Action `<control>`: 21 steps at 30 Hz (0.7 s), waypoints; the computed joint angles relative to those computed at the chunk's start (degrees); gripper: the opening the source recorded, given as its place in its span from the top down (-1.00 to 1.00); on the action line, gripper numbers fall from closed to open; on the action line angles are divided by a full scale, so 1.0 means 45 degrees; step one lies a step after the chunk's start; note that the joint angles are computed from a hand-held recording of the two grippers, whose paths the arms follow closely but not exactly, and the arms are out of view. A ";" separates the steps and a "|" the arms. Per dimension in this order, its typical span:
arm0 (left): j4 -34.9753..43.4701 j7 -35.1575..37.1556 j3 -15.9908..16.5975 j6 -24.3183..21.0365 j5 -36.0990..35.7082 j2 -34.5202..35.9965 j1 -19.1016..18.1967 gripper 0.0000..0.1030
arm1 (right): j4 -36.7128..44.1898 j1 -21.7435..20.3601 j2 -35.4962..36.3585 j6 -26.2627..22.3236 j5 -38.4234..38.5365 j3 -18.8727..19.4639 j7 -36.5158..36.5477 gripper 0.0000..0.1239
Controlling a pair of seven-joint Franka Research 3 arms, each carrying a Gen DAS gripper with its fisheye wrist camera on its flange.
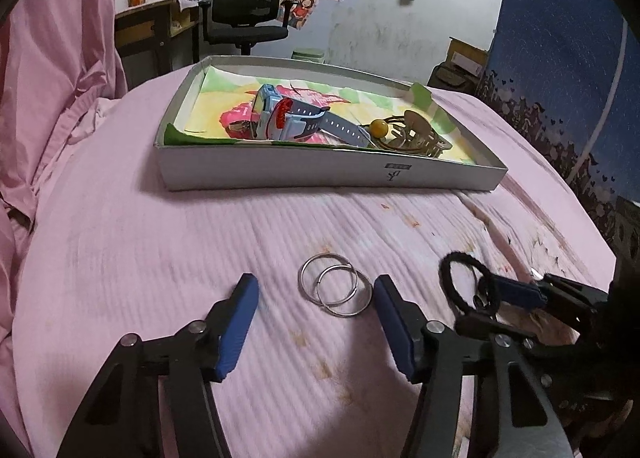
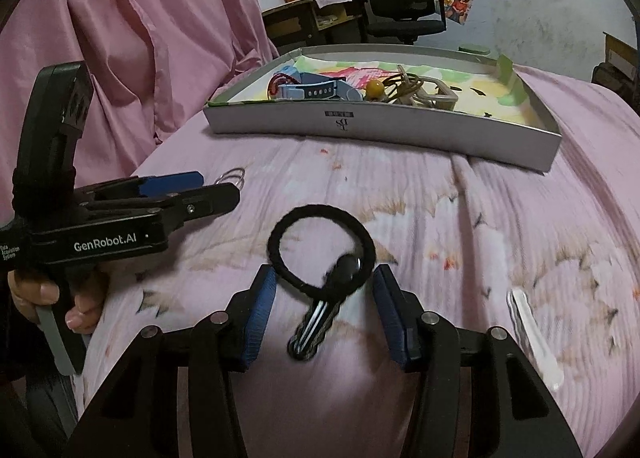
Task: Organize jewelry
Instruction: 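Grasp the double silver rings with the left tool while the right tool grasps the black hair tie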
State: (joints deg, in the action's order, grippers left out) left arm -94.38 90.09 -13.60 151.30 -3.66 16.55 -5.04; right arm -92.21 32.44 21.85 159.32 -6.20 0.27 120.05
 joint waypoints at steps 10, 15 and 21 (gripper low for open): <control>0.0177 0.0420 -0.0204 -0.0108 -0.0795 0.0167 0.0232 0.39 | 0.1524 -0.0082 0.0977 -0.0565 0.0158 -0.0095 -0.0287 0.27; -0.0080 0.0679 -0.0310 0.0225 -0.1228 0.0066 0.0360 0.46 | 0.1533 -0.0003 0.1027 -0.0441 0.0157 -0.0191 -0.0282 0.38; -0.0469 0.0860 -0.0347 0.0721 -0.1526 -0.0109 0.0397 0.46 | 0.1241 0.0078 0.0919 -0.0094 0.0103 -0.0280 -0.0195 0.61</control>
State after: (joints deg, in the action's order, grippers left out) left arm -96.49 93.96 -15.16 154.55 -10.53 16.06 -3.26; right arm -86.63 32.79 25.98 158.90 -5.74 -0.99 119.18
